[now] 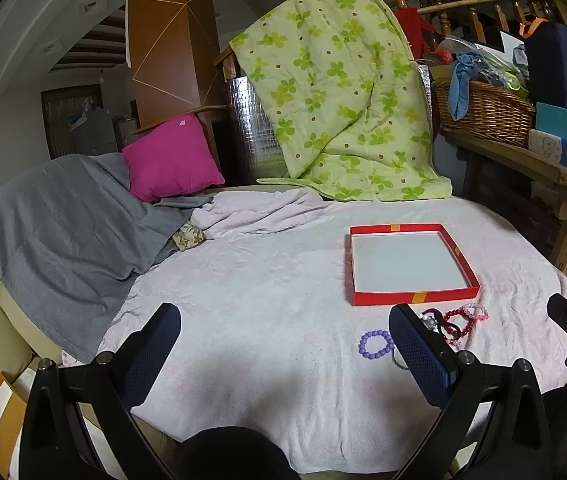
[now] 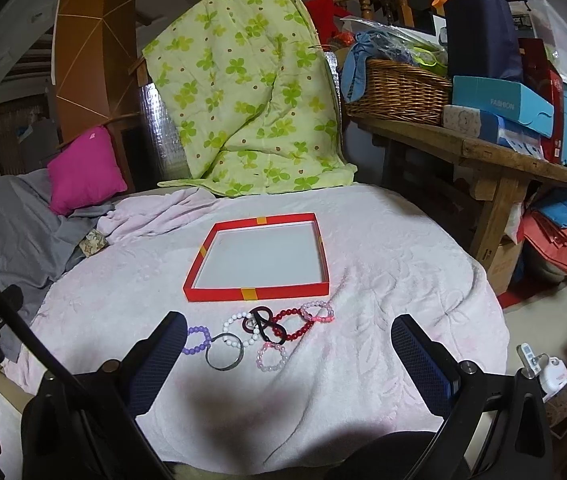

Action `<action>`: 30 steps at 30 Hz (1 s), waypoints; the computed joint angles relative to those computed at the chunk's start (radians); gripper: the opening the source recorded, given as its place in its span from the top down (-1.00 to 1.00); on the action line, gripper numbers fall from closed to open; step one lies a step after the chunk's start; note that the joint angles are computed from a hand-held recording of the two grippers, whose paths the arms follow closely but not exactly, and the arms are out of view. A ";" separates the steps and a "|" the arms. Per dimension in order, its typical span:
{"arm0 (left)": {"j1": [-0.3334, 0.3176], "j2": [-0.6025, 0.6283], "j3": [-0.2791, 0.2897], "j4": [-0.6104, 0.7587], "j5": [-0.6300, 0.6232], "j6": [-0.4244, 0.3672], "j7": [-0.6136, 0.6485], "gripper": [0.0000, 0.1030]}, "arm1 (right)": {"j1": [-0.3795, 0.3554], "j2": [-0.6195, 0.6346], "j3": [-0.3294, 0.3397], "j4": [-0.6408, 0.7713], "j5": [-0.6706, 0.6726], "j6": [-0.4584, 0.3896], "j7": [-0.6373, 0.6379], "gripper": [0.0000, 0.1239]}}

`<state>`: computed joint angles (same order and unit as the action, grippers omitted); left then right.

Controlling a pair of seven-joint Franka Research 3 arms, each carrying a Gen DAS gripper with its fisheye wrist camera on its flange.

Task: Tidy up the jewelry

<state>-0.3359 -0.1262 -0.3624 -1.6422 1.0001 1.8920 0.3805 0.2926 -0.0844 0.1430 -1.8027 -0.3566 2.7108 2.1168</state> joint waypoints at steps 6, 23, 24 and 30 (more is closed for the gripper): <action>0.000 0.034 0.013 0.041 -0.020 -0.022 0.016 -1.00 | 0.009 0.047 -0.007 0.035 0.019 0.000 -0.014 -0.66; -0.014 0.113 0.063 0.090 -0.065 0.011 0.049 -1.00 | 0.066 0.170 -0.073 0.149 0.046 -0.083 -0.043 -0.66; -0.015 0.115 0.065 0.091 -0.066 0.012 0.050 -1.00 | 0.068 0.173 -0.076 0.150 0.046 -0.084 -0.045 -0.66; -0.020 0.133 0.071 0.113 -0.068 0.010 0.064 -1.00 | 0.075 0.190 -0.083 0.158 0.093 -0.060 -0.048 -0.66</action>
<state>-0.3560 0.0069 -0.2919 -1.5289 0.9324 1.9019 0.4443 0.3671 0.1059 0.0603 -1.6452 -0.2634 2.6512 2.0684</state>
